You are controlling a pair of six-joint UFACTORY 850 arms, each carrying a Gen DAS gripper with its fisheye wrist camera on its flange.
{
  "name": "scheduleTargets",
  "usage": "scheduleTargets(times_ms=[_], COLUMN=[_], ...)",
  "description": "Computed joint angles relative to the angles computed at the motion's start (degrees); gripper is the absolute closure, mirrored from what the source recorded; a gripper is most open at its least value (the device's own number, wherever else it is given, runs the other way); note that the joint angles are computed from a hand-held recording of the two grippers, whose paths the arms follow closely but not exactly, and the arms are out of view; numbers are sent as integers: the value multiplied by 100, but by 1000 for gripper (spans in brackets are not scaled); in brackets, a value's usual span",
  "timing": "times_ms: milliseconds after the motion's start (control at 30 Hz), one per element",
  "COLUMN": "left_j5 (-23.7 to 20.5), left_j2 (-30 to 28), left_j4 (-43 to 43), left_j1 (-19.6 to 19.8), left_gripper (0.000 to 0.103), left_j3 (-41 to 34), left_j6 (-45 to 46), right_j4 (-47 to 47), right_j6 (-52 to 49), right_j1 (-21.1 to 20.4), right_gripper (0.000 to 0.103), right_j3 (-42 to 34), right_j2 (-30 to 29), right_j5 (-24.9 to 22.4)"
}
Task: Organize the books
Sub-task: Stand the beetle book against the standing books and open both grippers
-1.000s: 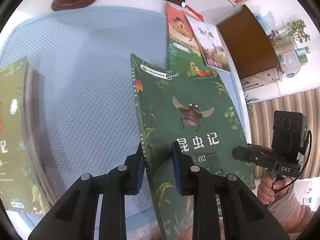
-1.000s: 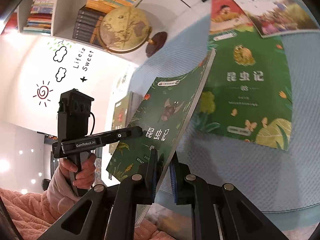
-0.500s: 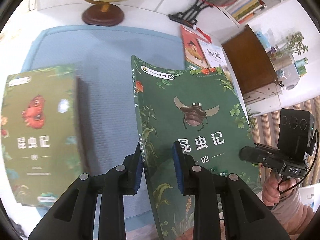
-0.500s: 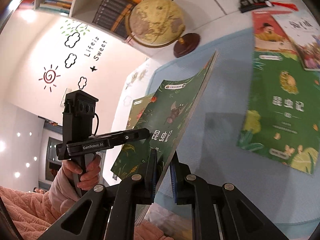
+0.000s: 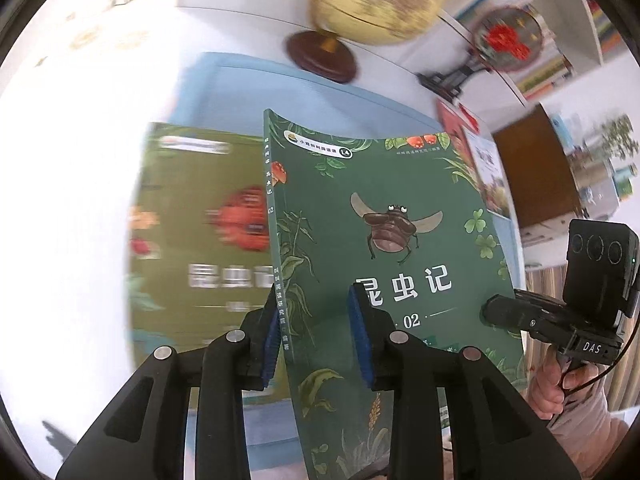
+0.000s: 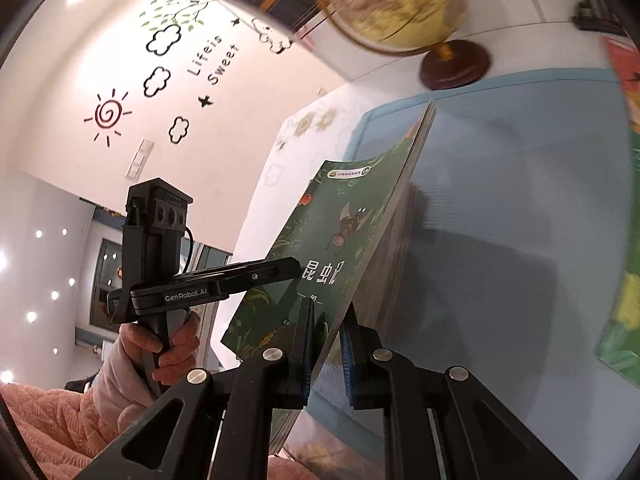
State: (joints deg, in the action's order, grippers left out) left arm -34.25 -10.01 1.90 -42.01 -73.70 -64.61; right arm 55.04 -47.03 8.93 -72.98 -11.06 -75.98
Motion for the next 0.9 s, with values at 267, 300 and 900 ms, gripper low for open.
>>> scheduleTargets(times_ms=[267,300,900], left_j5=[85,142,-827], left_j2=[529,568,640], left_j4=[-124,-227,1204], left_j1=[300,344,126], left_gripper=[74,74,65], left_j3=[888,993,1003], left_j6=[-79,-8,-1514], right_j4=[31,18,-294], right_j6=[220,267,1139], right_j1=[660,701,935], right_gripper=[91,91,88], right_j3=[48,68,466], right_j2=[-237,-261,-291], right_j5=[403,446,1105])
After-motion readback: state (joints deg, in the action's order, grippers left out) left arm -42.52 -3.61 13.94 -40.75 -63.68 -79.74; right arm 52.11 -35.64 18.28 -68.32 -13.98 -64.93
